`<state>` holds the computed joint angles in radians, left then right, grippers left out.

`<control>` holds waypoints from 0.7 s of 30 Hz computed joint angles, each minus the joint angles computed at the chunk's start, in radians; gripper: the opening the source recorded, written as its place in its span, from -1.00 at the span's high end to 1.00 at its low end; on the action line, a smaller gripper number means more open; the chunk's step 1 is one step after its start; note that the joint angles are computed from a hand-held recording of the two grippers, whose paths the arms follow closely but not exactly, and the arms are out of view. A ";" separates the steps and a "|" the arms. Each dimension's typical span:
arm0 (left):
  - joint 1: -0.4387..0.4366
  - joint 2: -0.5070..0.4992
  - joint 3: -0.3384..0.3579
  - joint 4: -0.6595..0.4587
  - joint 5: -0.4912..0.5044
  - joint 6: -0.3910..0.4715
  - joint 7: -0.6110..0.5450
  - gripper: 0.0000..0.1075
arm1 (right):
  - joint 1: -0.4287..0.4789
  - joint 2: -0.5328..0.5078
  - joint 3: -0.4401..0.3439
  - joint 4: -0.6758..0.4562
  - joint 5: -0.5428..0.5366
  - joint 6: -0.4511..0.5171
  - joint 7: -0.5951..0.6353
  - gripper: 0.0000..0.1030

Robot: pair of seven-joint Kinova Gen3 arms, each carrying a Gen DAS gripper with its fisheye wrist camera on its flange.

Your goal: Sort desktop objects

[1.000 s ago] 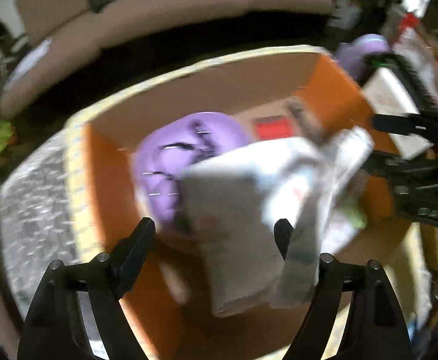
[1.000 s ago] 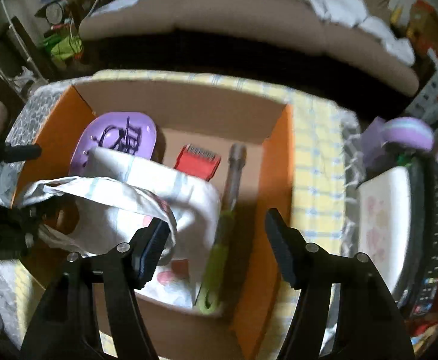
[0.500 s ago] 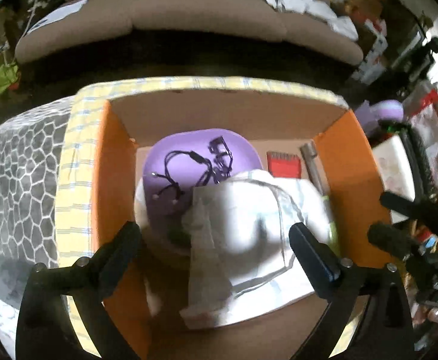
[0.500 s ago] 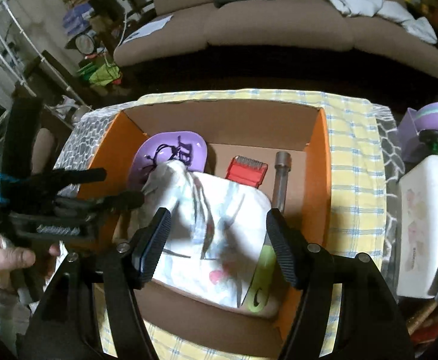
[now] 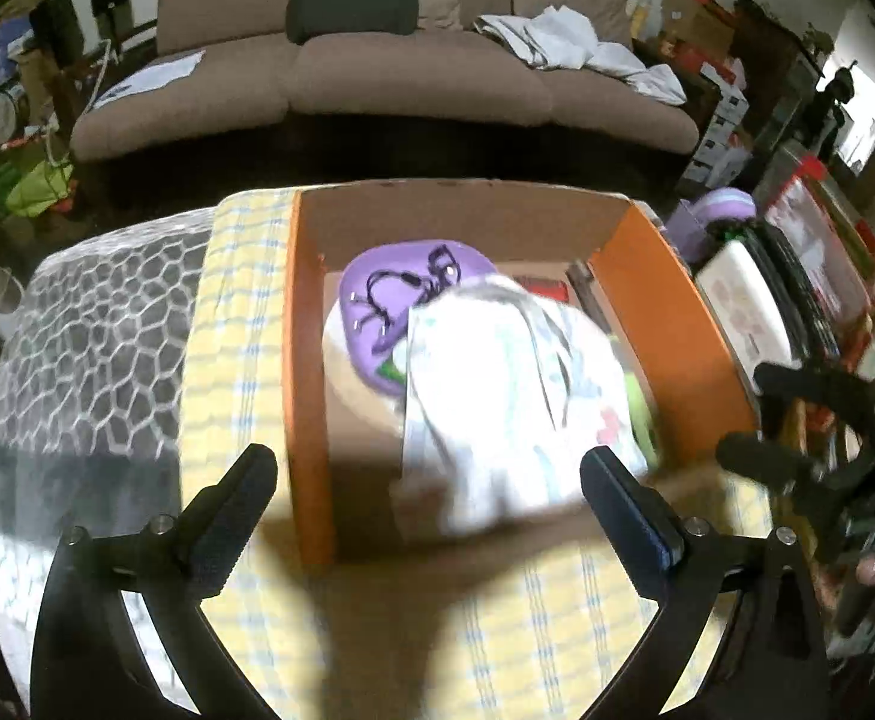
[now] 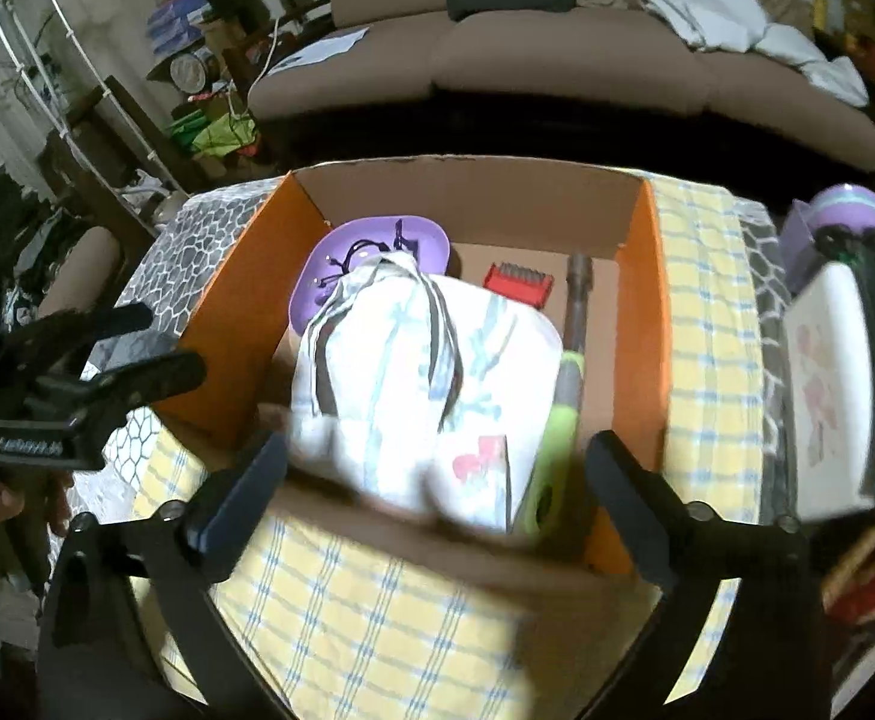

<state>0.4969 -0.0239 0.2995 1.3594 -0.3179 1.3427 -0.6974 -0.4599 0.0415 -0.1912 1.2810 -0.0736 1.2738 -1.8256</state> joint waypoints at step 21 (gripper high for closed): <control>-0.215 -0.440 0.666 0.227 0.158 0.207 0.568 -0.91 | 0.174 -0.740 -0.181 0.454 -0.114 0.142 -0.134 -0.99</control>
